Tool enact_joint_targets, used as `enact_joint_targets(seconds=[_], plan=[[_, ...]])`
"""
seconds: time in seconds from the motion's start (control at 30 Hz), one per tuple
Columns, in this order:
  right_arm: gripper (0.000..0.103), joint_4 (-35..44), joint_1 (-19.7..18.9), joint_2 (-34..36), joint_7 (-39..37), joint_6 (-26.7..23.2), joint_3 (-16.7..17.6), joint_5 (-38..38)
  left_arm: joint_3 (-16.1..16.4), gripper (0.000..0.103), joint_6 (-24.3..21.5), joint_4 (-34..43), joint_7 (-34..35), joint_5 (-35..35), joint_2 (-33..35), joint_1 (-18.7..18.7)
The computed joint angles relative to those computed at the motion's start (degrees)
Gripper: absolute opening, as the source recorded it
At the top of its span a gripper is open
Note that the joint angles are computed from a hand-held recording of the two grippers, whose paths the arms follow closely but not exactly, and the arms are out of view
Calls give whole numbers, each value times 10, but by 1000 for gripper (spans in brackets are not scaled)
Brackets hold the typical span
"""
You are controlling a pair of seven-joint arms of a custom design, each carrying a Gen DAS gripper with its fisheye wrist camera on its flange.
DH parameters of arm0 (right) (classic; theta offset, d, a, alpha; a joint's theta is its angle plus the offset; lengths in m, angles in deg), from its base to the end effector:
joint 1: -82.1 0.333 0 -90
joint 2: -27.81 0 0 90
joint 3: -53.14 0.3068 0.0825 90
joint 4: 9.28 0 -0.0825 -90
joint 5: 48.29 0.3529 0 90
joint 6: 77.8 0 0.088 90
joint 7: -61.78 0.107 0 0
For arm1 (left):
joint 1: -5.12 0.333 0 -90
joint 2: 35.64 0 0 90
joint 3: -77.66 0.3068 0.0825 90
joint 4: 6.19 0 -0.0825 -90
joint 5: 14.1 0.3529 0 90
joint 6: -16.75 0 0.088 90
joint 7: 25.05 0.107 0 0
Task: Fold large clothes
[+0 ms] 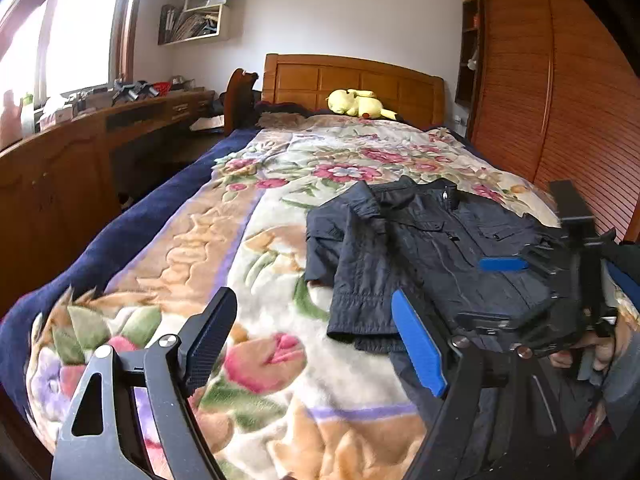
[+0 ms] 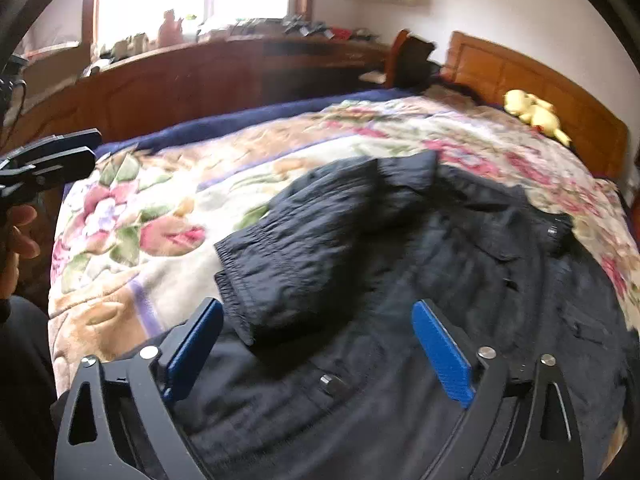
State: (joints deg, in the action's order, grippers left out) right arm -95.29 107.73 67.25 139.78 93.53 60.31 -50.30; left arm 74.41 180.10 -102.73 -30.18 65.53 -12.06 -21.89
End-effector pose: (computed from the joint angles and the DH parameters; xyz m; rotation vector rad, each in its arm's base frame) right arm 0.6264 0.3784 0.3716 -2.2012 0.9548 -0.5342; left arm 0.5465 -0.3740 0.4213 -1.5904 1.7193 -1.0509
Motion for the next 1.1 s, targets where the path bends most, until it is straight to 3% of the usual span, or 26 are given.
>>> enact_joint_targets(seconds=[0.1, 0.17, 0.3, 0.4, 0.47, 0.57, 0.67, 0.77, 0.83, 0.9, 1.0, 1.1], plan=[[82, 92, -7, 54, -28, -80, 27, 9, 3, 81, 5, -13, -9, 2, -6, 4], [75, 152, 5, 89, -41, -127, 21, 9, 3, 81, 4, -20, -19, 6, -10, 6], [72, 285, 30, 166, -53, -225, -1, 9, 0, 81, 4, -29, -39, 18, -14, 14], [69, 334, 38, 197, -70, -252, -12, 8, -4, 81, 5, -26, -34, 14, -10, 18], [51, 345, 42, 204, -71, -253, -23, 5, -6, 81, 4, -23, -28, 12, -7, 17], [26, 306, 50, 185, -54, -218, -43, -8, -6, 81, 1, -17, -25, 13, -3, 12], [15, 258, 47, 159, -27, -181, -49, -12, -7, 81, 1, -10, -16, 11, 1, 7], [13, 156, 30, 98, -8, -98, -39, -7, -7, 81, 1, 0, -9, 14, 7, -1], [13, 82, -12, 52, -16, -42, 7, 26, -9, 81, -1, 9, 5, 9, 13, -6], [13, 18, -34, 11, -15, 7, 26, 46, -7, 81, 2, 18, 13, 7, 17, -11], [12, -84, -38, -49, 3, 93, 16, 50, -2, 81, 4, 31, 6, 15, 22, -22], [12, -163, -45, -99, 32, 145, 9, 53, -2, 81, -3, 42, 7, 20, 27, -32]])
